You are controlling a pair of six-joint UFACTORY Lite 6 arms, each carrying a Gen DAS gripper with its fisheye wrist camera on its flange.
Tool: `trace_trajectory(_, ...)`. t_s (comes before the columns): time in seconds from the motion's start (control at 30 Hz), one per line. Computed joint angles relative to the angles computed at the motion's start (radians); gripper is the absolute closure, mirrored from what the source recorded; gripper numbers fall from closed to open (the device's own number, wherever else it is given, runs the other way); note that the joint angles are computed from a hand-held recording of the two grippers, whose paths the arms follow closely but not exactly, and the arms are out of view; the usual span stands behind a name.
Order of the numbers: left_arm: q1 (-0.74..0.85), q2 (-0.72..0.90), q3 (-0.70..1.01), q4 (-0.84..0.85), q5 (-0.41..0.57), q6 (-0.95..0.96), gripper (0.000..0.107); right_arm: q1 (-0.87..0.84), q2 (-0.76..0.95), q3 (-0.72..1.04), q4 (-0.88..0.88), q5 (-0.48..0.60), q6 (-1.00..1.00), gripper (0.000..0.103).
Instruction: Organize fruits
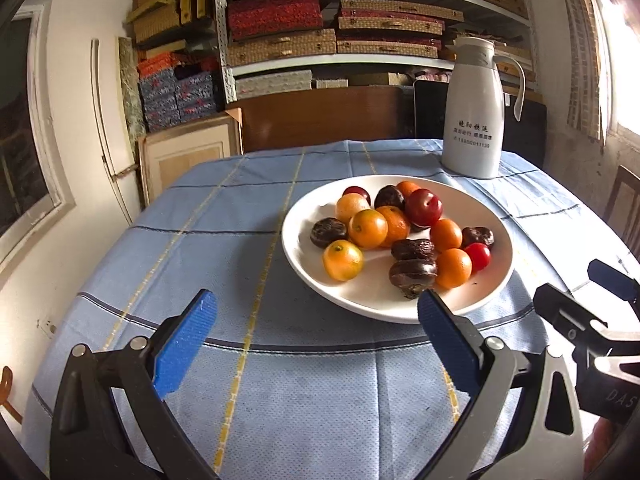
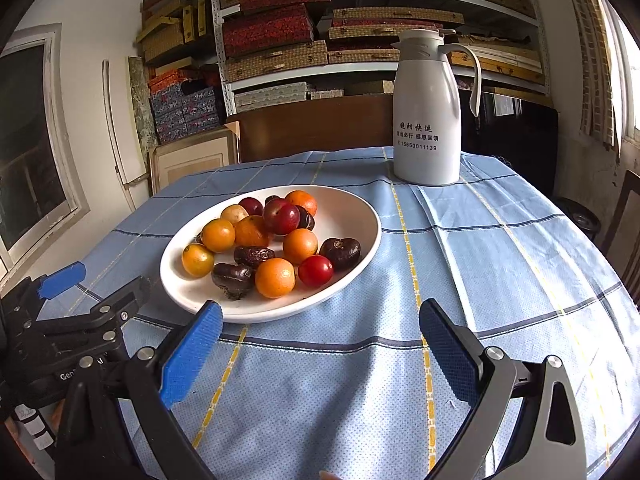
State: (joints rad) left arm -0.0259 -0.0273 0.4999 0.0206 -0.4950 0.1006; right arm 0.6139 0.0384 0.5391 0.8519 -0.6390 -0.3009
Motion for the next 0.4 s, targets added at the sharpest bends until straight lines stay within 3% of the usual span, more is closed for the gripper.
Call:
trace_trajectory(0.2,0.015,0.002,0.013,0.137,0.022,-0.103,0.009,-0.001,0.001,0.001,-0.001,0.000,0.000,0.004)
trace_trajectory(0.4,0.016,0.004,0.016,0.166,0.026,-0.135,0.009,-0.002,-0.001,0.000,-0.004,0.001,0.002,0.004)
